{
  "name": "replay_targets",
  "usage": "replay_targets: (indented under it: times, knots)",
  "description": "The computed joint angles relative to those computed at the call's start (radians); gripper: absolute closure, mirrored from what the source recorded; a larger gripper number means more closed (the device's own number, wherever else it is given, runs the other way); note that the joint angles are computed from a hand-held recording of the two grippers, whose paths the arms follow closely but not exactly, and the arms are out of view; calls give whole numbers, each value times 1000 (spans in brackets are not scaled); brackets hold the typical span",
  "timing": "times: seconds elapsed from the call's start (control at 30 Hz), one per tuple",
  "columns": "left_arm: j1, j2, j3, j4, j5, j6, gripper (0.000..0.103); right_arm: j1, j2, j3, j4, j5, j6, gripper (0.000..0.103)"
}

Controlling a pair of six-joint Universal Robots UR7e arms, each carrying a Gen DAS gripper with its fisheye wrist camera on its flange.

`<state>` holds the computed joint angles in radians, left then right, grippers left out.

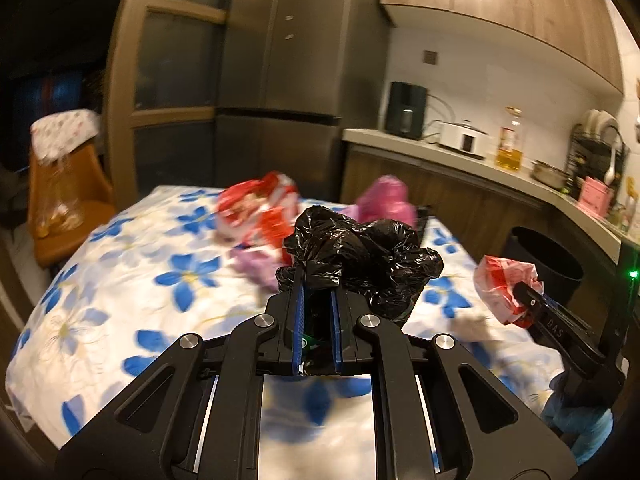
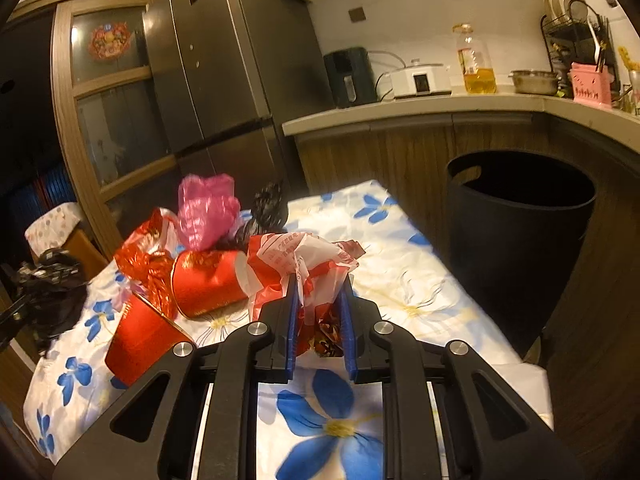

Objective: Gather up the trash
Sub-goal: 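Carry both held bags over the black trash bin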

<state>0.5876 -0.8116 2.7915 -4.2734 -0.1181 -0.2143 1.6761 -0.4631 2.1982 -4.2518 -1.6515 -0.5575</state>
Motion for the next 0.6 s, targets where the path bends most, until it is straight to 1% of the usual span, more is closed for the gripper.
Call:
replay_targets:
  times: [0.1, 0.2, 0.37, 0.6]
  knots:
    - [4, 40, -76, -89, -45, 153, 93, -5, -28, 28, -28, 4, -6, 84]
    - [10, 61, -133, -124, -90, 240, 93, -15, -58, 54, -55, 12, -7, 84]
    - [27, 90, -233, -137, -173, 358, 93, -38, -106, 83, -101, 29, -9, 84]
    - [79, 128, -391, -81, -321, 473, 93, -74, -167, 65, -134, 13, -11, 84]
